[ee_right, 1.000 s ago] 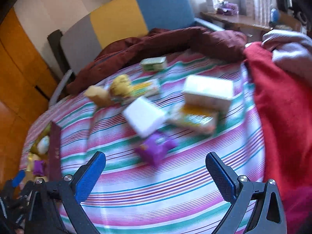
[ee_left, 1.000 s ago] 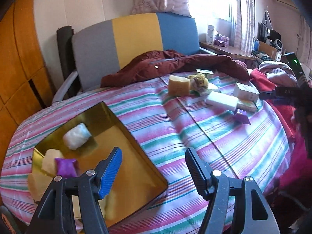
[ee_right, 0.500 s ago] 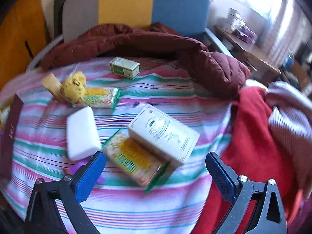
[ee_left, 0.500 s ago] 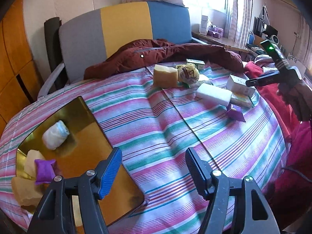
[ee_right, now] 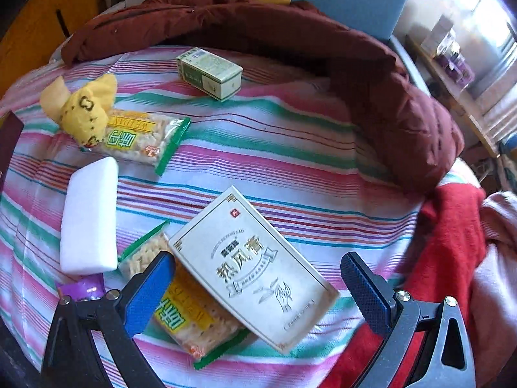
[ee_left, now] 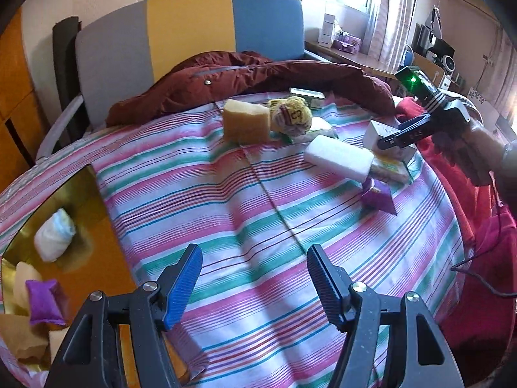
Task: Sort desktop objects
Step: 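Grasp the white medicine box with the right tool while the left grasps the white eraser block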
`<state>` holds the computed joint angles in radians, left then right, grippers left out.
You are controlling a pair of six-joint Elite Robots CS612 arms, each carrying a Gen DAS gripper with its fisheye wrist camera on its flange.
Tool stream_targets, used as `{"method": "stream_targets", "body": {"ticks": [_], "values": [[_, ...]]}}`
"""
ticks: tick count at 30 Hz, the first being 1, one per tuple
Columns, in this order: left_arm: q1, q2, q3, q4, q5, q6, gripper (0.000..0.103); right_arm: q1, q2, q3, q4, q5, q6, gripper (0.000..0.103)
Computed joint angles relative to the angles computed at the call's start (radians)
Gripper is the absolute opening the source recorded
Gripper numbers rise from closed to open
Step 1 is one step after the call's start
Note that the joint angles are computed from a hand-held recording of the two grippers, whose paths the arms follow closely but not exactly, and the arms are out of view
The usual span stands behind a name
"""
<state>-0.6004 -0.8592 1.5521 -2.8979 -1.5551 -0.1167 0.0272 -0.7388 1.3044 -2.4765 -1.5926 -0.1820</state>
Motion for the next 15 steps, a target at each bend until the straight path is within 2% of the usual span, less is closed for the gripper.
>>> {"method": "stream_targets", "body": {"ticks": [1, 3, 4, 5, 6, 11, 15], "values": [[0.000, 0.003, -0.006, 0.004, -0.009, -0.002, 0.068, -0.002, -0.001, 0.004, -0.004, 0.010, 0.007, 0.097], [0.002, 0.011, -0.026, 0.022, -0.043, -0.012, 0.068, -0.001, -0.005, 0.024, -0.035, 0.000, 0.019, 0.077], [0.003, 0.016, -0.037, 0.031, -0.061, -0.020, 0.068, -0.002, -0.009, 0.034, -0.050, 0.003, 0.033, 0.071], [0.004, 0.021, -0.047, 0.039, -0.082, -0.029, 0.068, -0.004, -0.014, 0.048, -0.070, 0.009, 0.051, 0.059], [0.007, 0.029, -0.064, 0.053, -0.116, -0.045, 0.068, -0.006, -0.019, 0.063, -0.093, 0.009, 0.073, 0.054], [0.008, 0.069, -0.150, 0.129, -0.198, -0.098, 0.067, -0.014, -0.034, 0.123, -0.206, 0.032, 0.169, 0.051], [0.012, 0.115, -0.241, 0.197, -0.279, -0.187, 0.067, -0.021, -0.039, 0.145, -0.259, 0.048, 0.211, 0.051]]}}
